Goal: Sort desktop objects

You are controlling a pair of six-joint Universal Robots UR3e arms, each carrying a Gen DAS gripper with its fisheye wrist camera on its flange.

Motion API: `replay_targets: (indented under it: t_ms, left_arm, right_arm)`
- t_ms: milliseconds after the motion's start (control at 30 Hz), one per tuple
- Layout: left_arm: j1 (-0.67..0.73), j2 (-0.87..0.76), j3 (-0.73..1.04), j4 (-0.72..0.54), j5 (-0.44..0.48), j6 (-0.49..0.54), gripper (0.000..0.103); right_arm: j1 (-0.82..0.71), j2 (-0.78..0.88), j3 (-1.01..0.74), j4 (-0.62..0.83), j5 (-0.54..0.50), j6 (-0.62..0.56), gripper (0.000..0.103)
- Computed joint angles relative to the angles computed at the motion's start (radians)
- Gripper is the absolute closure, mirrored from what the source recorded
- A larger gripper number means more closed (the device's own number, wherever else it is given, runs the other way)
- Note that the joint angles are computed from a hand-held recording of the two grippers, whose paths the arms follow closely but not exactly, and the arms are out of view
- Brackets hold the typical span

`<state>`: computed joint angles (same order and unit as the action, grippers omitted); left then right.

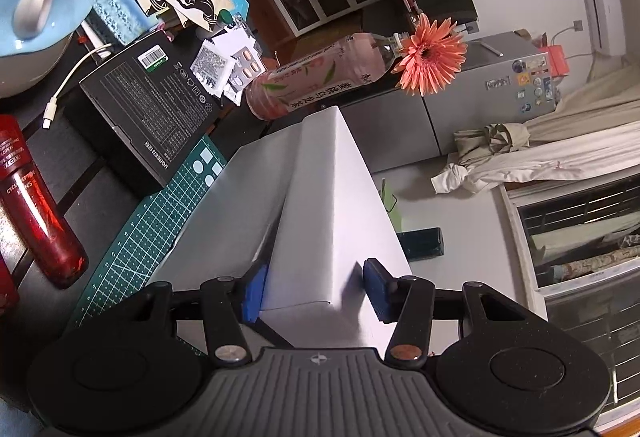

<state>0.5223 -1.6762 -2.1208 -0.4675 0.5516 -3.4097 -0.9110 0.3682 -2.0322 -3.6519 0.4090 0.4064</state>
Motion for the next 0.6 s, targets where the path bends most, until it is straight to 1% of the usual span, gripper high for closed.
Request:
replay_targets:
  t_ms: [133,267,400,600]
  left_arm:
    - [0.009,0.019,-0.004,-0.042,-0.003,0.011,0.053]
    - [0.036,0.046,-0.008,-0.109,-0.023,0.037,0.050]
    - [0.075,0.090,-0.014,-0.187,-0.032,0.062,0.039]
    - [0.130,0.164,-0.023,-0.277,-0.017,0.106,0.038]
  right_arm:
    - [-0.016,-0.005,-0.008,0.028,0.006,-0.015,0.063]
    - [-0.049,-0.003,-0.022,0.068,-0.011,-0.049,0.063]
    - [-0.071,0.007,-0.034,0.105,-0.023,-0.085,0.063]
    - [-0.116,0.039,-0.064,0.206,-0.047,-0.187,0.063]
